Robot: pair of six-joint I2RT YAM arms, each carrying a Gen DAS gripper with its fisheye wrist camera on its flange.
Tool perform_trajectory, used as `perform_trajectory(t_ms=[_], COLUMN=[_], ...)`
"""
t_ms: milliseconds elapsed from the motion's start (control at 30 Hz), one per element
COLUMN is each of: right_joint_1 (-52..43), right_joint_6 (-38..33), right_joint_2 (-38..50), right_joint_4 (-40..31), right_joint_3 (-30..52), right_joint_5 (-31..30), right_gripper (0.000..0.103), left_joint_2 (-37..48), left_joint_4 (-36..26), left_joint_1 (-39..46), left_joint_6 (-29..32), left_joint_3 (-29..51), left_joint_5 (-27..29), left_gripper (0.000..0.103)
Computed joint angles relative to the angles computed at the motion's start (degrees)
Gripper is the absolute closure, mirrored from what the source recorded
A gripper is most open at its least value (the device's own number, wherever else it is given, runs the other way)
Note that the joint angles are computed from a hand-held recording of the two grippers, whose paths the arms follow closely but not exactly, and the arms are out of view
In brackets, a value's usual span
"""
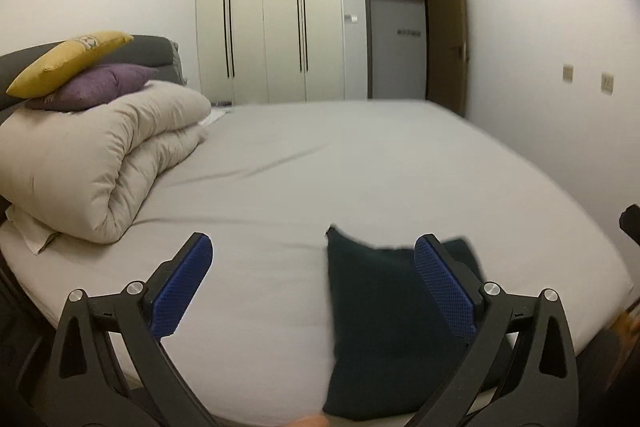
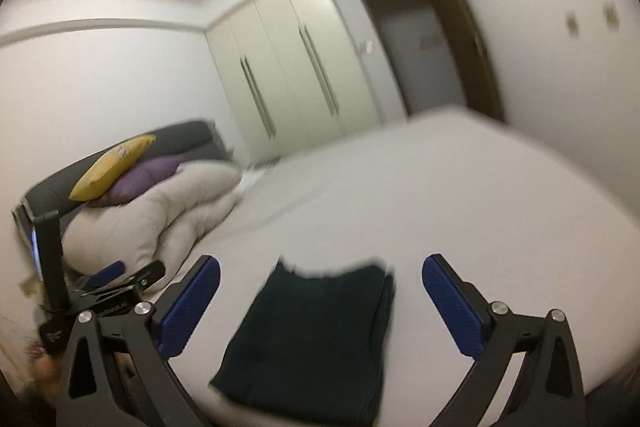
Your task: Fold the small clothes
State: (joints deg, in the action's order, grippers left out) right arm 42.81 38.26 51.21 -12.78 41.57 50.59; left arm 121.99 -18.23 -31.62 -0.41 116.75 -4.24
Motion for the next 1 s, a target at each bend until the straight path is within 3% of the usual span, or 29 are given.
perform_trajectory(t_ms=[100, 200, 367, 600, 1000], right_joint_1=[4.4, 6.5, 3.2, -2.8, -2.3], right_joint_6=[-4.8, -4.1, 1.8, 14.2, 20.2], right_joint_2=[1.8, 5.5, 9.4, 18.0, 23.8], right_joint_4=[-0.1, -5.0, -15.1, -27.4, -34.5], right_joint_3=[3.5, 8.6, 15.2, 20.8, 23.8], right_joint_5=[8.0, 13.2, 3.0, -5.2, -7.9], right_gripper=[0.0, 0.0, 0.0, 0.0, 0.0], left_joint_2=[-1.5, 1.7, 8.9, 15.5, 24.5], left_joint_4=[-0.9, -9.8, -19.0, -23.4, -30.9], left_joint_1=[1.4, 1.0, 0.8, 1.0, 1.3], left_joint_6=[-2.4, -1.9, -0.9, -1.4, -1.9], left_joint_3=[0.1, 7.5, 17.1, 23.3, 35.5], left_joint_5=[6.1, 4.1, 2.7, 2.8, 6.3], left_gripper=[0.0, 0.0, 0.0, 0.0, 0.0])
